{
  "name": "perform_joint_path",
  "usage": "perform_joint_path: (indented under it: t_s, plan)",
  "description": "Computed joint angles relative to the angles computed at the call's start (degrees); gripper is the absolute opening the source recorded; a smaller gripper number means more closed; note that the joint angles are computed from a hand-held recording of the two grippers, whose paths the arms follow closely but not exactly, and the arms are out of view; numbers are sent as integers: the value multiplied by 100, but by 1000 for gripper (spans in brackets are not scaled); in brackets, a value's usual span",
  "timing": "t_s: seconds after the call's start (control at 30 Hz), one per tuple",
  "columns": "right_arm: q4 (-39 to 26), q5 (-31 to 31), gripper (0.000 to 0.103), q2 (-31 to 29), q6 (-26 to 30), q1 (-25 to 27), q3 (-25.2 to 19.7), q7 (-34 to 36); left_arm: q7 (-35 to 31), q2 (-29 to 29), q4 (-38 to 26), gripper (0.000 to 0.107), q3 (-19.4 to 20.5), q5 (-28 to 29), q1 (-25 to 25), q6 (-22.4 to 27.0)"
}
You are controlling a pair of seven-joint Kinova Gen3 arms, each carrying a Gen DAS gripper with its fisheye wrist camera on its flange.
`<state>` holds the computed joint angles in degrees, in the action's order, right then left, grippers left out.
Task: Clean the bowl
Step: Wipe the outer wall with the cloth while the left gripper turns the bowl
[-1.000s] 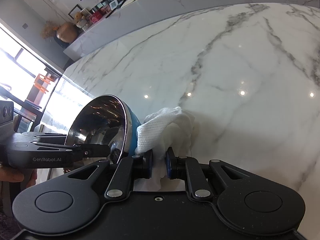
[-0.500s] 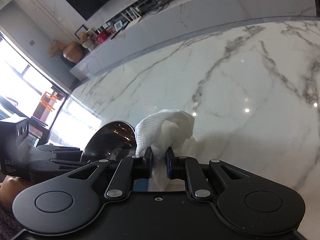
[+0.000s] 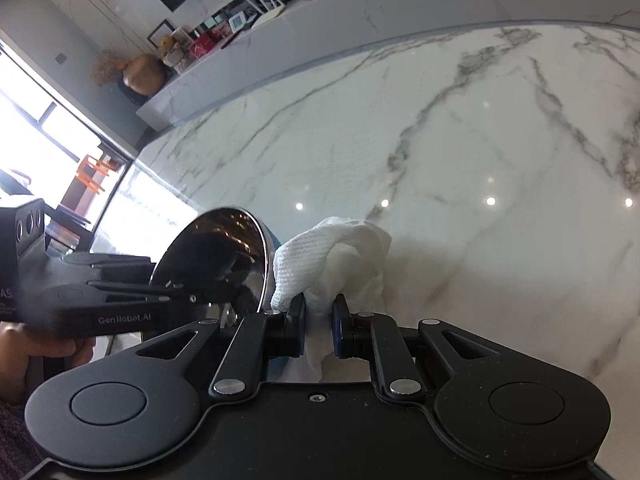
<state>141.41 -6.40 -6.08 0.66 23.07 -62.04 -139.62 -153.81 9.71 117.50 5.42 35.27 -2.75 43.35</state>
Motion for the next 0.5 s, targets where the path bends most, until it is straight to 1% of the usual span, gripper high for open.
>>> perform_joint_path:
  t_s: [0.03,0.07,0.17,0.23,0.3,0.37,0.4,0.47,0.5]
  plan:
    - [-44,53,12,33,69,173,-189,6,-10,5,-2,27,1,11,-3,-2]
    - [-73,127,12,53,119,245,-272,-31,-23,9,-1,27,3,23,-7,-7]
    - [-48,269,12,39,103,59,-84,-221,-85,21,-4,27,12,50,-19,-14]
    - [-12,328,12,-40,35,165,-158,-323,-161,29,-1,27,17,78,-36,-12]
    - [103,194,12,-193,-169,91,-39,-313,-219,29,-1,27,21,84,-39,-16]
    - [337,-31,12,-404,-613,-157,259,-325,-262,22,5,27,19,92,-45,-12]
    - [402,-122,12,-447,-765,-201,317,-293,-276,22,9,27,20,100,-44,-16]
    - [543,-314,12,-515,-1128,-203,341,-191,-301,22,19,27,22,118,-40,-29]
    - [565,-423,12,-493,-1222,-131,263,-96,-302,22,23,27,22,125,-35,-40]
